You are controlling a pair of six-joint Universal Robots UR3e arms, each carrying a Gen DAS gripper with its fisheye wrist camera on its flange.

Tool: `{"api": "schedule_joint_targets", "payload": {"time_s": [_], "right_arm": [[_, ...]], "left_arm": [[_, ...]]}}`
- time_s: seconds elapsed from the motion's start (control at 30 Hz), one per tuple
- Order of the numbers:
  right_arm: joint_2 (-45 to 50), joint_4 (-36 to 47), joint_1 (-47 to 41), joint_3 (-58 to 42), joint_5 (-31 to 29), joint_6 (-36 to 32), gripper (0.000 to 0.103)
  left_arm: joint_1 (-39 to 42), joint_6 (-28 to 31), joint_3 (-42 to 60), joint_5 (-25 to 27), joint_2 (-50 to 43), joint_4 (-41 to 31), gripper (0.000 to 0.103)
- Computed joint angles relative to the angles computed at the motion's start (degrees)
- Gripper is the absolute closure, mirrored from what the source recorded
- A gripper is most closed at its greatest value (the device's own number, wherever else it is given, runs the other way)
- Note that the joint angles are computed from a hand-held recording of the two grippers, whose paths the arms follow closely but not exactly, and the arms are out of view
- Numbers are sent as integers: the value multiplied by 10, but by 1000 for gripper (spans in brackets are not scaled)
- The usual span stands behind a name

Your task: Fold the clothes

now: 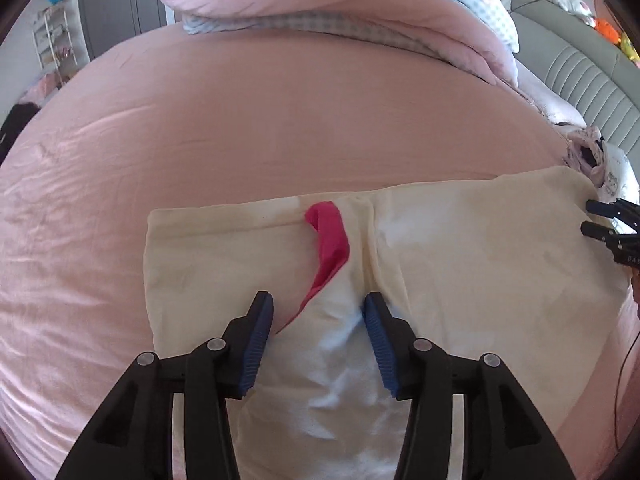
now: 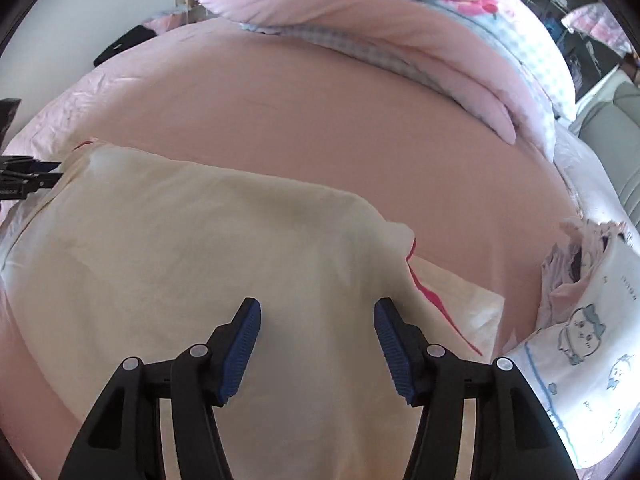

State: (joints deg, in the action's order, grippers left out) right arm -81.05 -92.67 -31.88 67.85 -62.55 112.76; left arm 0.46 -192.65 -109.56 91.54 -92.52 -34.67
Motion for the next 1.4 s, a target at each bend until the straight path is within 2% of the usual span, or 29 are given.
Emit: {"api": "schedule_joint_targets", "payload": {"time_s": [0.03, 0.1, 0.17, 0.23, 0.3, 0.33, 0.4, 0.5, 0.53, 0.6, 0.7, 0.77, 0.87, 0.9, 0.97, 1.03, 1.07, 1.1, 1.13, 1.2, 1.27, 1.3, 1.33, 1.37, 1.4], "right_arm": [[21, -3, 9, -12, -7, 33, 49], [91, 22, 9, -101, 9, 133, 57], [117, 6, 10, -134, 25, 195, 57], [102, -51, 9, -109, 22, 222, 55], [109, 10, 1, -154, 12, 226, 54], [98, 61, -15, -163, 19, 214, 54], [16, 139, -80, -110, 49, 146, 54], [-115, 267, -228, -28, 83, -7, 53], [-121, 299, -269, -30, 78, -27, 51], [-114, 366, -345, -54, 59, -62, 50], [-102, 388, -412, -28, 20, -56, 51], [-88, 405, -432, -20, -9, -52, 50], [-105, 416, -457, 11, 20, -62, 50], [-101, 424, -455, 6, 33, -54, 50], [-71, 440, -438, -11, 47, -14, 46], [-45, 451, -432, -21, 56, 25, 37], [-43, 455, -433, -14, 75, 37, 35], [-49, 442, -432, 8, 92, 49, 33], [-55, 428, -430, 31, 109, 59, 25], [-76, 382, -420, 78, 140, 61, 18], [-119, 304, -396, 129, 136, 96, 18], [-112, 245, -359, 142, 140, 139, 35], [-96, 234, -343, 131, 139, 163, 75], [-73, 237, -329, 109, 138, 181, 83], [-53, 248, -321, 88, 139, 191, 90]], "left_arm": [[10, -15, -8, -6, 5, 12, 57], [34, -48, -23, -22, 18, 33, 57], [24, -74, -6, 10, 27, 17, 57], [11, -97, -1, 33, 51, -9, 57], [-3, -119, -12, 40, 96, -46, 57], [-19, -138, -29, 53, 121, -51, 57], [-49, -178, -83, 79, 196, -67, 56], [-136, -289, -124, 131, 241, -84, 56], [-166, -336, -140, 145, 253, -88, 56], [-237, -457, -185, 176, 271, -62, 56], [-349, -649, -235, 233, 241, 9, 56], [-370, -697, -248, 234, 210, 42, 57], [-371, -698, -270, 251, 201, 102, 56], [-355, -694, -287, 243, 206, 136, 56], [-314, -684, -323, 216, 212, 207, 55], [-284, -664, -327, 207, 207, 228, 55], [-269, -654, -327, 202, 203, 237, 54], [-262, -638, -319, 205, 188, 246, 54], [-250, -617, -309, 204, 175, 250, 54], [-212, -588, -303, 181, 151, 274, 54], [-189, -582, -305, 172, 128, 312, 53], [-188, -586, -296, 178, 121, 309, 53], [-185, -583, -289, 172, 128, 291, 54], [-181, -579, -283, 165, 136, 272, 77], [-172, -565, -282, 147, 148, 259, 93]]}}
